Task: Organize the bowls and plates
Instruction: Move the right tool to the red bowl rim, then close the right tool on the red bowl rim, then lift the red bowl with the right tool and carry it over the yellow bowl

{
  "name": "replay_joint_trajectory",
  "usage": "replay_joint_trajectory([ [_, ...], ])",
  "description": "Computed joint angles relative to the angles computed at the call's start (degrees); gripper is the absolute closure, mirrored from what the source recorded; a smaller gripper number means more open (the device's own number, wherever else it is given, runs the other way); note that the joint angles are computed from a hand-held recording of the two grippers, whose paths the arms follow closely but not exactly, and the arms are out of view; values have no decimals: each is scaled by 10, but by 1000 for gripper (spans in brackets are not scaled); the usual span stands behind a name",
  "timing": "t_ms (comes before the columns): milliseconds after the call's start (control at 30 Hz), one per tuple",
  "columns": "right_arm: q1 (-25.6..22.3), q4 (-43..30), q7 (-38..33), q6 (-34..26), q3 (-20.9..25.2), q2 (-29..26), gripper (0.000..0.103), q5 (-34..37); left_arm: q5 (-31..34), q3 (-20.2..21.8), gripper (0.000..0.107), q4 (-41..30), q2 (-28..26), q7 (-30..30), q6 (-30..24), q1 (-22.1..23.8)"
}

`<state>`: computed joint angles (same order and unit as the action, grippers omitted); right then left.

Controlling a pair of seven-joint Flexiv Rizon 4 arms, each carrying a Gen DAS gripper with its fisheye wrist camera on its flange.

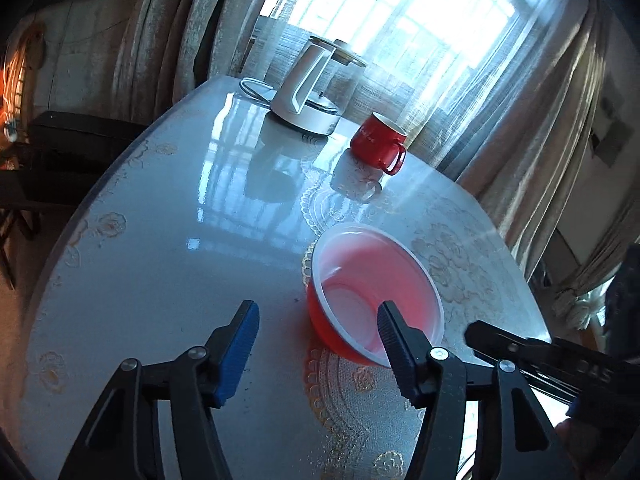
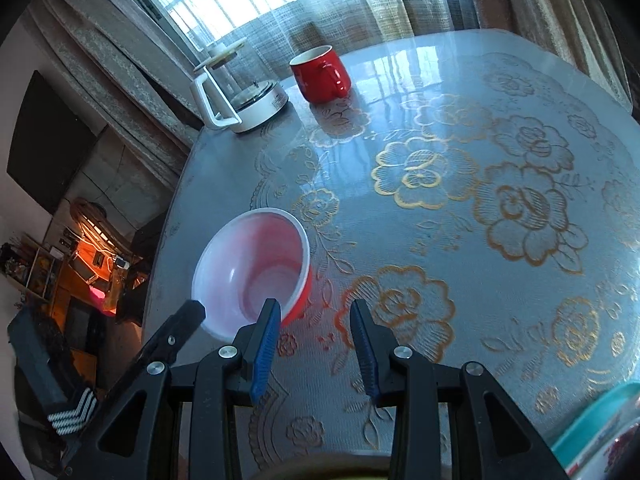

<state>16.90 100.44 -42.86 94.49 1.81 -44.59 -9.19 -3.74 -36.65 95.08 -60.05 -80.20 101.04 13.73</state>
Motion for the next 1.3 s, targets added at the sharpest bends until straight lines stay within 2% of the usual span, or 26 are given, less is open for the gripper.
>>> replay_joint_trajectory([
  [100, -26, -42, -7, -23, 32, -25, 66, -6, -6, 17, 48, -10, 1, 0, -7, -14],
  [300, -29, -82, -12, -49, 38, -49, 71, -6, -10, 7, 60, -18, -10, 26, -26, -13],
  [467, -46, -108, -31, -67, 66, -68, 85, -4, -17, 25, 70, -24, -6, 44, -27, -32],
  [600, -49, -118, -48, -73, 78, -77, 91, 0, -27, 28, 80, -26, -6, 53, -35, -36],
  [700, -42, -116, -50, -76, 70, -75, 92, 4, -29, 32, 84, -22, -4, 56, -24, -39],
  [800, -51, -113, -55, -72, 83, -76, 93, 14, -27, 27, 87, -20, -5, 58, -22, -35],
  [1033, -43, -75, -49, -37, 72, -55, 93, 28, -5, 16, 88, -13, -5, 68, -1, -28],
  [1300, -27, -23, -25, 17, 51, -30, 92, 34, 29, -20, 89, -3, -14, 82, 9, -4],
])
